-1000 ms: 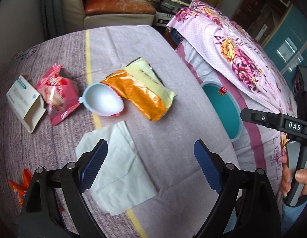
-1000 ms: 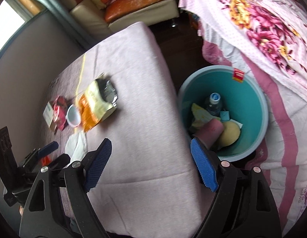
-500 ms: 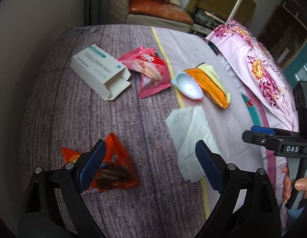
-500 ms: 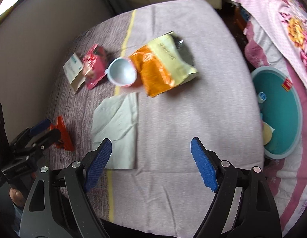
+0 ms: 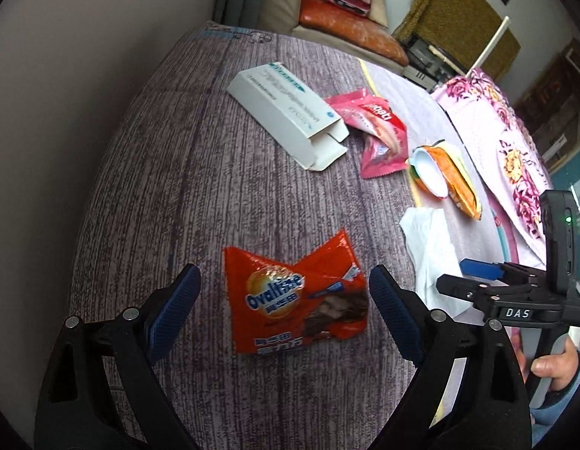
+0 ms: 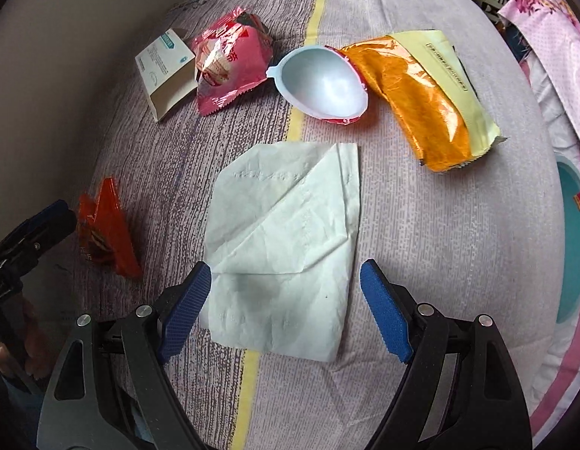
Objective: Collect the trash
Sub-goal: 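Grasp the orange Ovaltine wrapper with the left gripper while the right gripper grasps the white tissue, then carry the wrapper and tissue over the teal bin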
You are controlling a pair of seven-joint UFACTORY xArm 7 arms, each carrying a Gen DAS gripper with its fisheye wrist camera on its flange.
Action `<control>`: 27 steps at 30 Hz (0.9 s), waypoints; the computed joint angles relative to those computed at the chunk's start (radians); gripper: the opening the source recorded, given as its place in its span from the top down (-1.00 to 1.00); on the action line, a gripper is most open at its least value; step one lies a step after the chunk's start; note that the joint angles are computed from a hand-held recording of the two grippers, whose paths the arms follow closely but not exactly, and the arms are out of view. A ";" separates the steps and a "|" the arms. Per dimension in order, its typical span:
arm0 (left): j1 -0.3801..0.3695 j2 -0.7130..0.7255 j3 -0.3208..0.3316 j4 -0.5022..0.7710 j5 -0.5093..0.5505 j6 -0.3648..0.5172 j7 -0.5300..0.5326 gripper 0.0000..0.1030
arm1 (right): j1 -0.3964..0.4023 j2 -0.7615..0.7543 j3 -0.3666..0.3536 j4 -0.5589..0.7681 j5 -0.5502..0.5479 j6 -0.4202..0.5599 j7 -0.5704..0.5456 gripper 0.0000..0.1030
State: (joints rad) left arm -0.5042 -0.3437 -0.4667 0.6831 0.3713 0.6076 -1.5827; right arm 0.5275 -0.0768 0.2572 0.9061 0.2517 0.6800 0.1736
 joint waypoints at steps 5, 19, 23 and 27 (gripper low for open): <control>-0.007 -0.023 0.009 -0.059 -0.025 -0.067 -0.004 -0.78 | 0.014 0.028 0.022 0.011 -0.086 -0.035 0.059 -0.52; 0.000 0.061 -0.009 -0.025 0.006 -0.069 -0.002 -0.83 | 0.052 -0.007 0.026 -0.007 -0.128 -0.054 0.074 0.79; -0.003 0.096 -0.007 0.004 0.057 -0.080 -0.027 -0.70 | 0.042 -0.059 0.008 -0.034 -0.064 -0.055 0.040 0.79; -0.021 0.141 0.004 0.052 0.096 -0.059 -0.035 -0.14 | 0.027 -0.096 -0.013 -0.049 -0.013 -0.053 0.018 0.79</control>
State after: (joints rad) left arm -0.5252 -0.2029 -0.4627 0.7348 0.4668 0.5481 -1.6173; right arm 0.5546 -0.1728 0.2446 0.8567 0.2389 0.6274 0.1913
